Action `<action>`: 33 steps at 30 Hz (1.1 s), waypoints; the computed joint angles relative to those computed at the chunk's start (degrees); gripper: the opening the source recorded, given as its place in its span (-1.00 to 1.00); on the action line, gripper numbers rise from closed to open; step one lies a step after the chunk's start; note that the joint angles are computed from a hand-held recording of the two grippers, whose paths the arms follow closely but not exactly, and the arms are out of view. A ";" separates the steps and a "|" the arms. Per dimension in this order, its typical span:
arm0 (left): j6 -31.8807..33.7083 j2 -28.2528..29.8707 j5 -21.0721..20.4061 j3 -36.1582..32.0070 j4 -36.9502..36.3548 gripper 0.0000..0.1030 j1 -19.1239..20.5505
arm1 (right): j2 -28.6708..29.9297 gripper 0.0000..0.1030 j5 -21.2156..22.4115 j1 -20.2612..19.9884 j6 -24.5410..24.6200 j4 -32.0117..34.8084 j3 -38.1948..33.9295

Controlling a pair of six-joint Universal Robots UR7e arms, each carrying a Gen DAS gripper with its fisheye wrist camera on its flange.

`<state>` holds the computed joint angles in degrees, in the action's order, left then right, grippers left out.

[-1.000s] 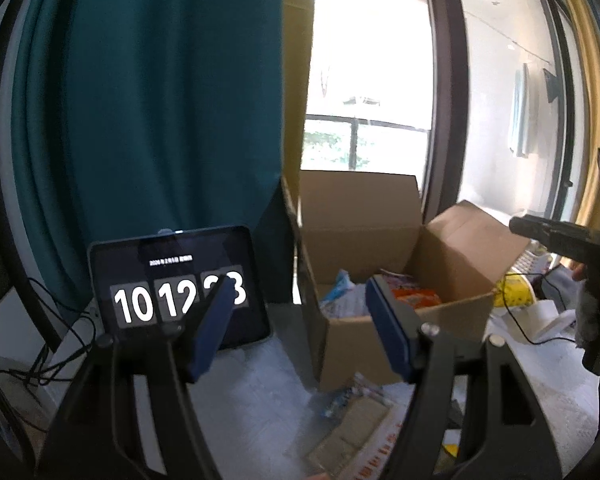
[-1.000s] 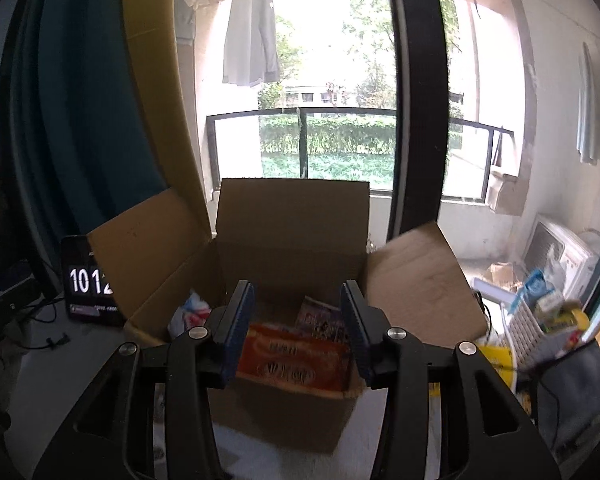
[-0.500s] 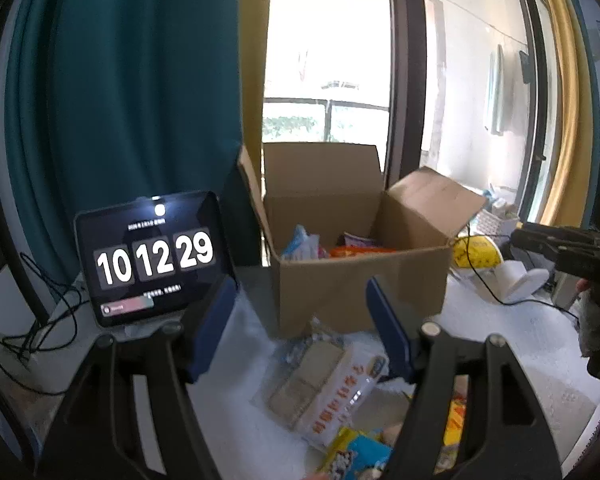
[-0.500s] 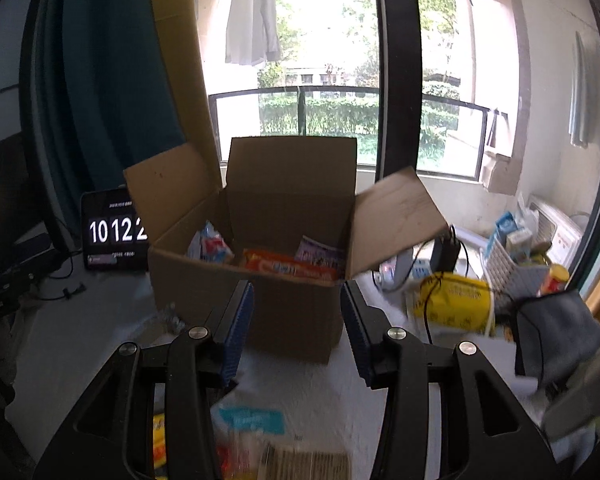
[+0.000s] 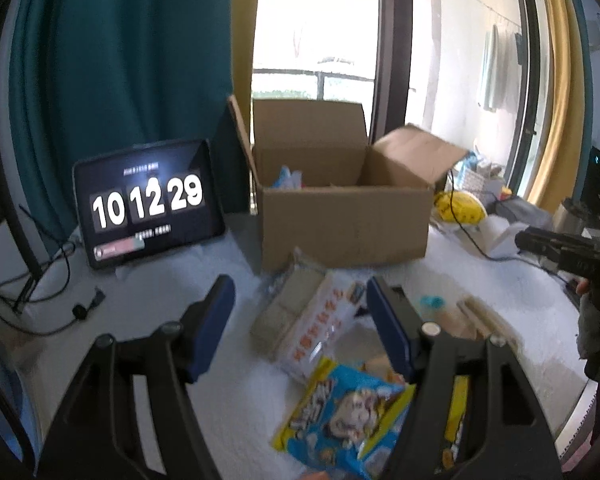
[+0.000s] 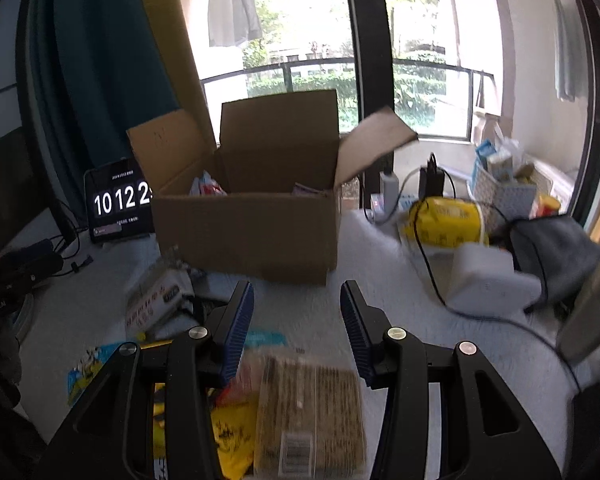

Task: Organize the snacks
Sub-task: 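Grasp another blue snack bag with left tool while right grasps clear-wrapped bar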

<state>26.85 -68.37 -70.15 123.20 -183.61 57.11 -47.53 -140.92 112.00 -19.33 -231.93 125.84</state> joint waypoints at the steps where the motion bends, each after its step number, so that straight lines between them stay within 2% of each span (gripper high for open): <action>1: -0.04 -0.27 0.16 0.57 -0.04 0.36 0.07 | 0.13 -0.07 -0.10 0.00 0.56 -0.36 0.57; 8: -0.94 -2.61 0.60 5.06 1.13 0.36 1.02 | 1.60 -0.06 -0.84 -0.31 4.54 -2.41 4.38; 9: -0.95 -2.87 0.54 5.59 1.31 0.36 1.20 | 2.05 -0.03 -0.82 -0.40 5.22 -2.98 5.03; 11: -0.88 -3.37 0.72 6.70 1.63 0.36 1.46 | 2.45 0.21 -0.26 -0.83 6.21 -3.67 6.00; 15: 0.12 -4.33 0.82 8.44 2.64 0.36 1.85 | 3.41 0.26 0.96 -1.92 9.25 -3.01 7.69; 22: 3.60 -6.12 0.00 10.74 7.21 0.36 1.79 | 5.45 0.42 0.88 -2.77 11.05 -1.17 8.08; 29: 5.39 -3.35 3.74 9.45 11.24 0.36 1.04 | 5.10 0.46 1.53 -4.16 11.15 0.24 7.74; 33: 5.04 -0.88 4.41 7.35 11.99 0.36 1.50 | 4.62 0.47 1.69 -4.85 10.98 3.02 7.12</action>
<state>31.89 -69.25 -65.74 130.55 -171.63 58.61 -42.91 -139.23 107.14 -8.35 -228.91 132.96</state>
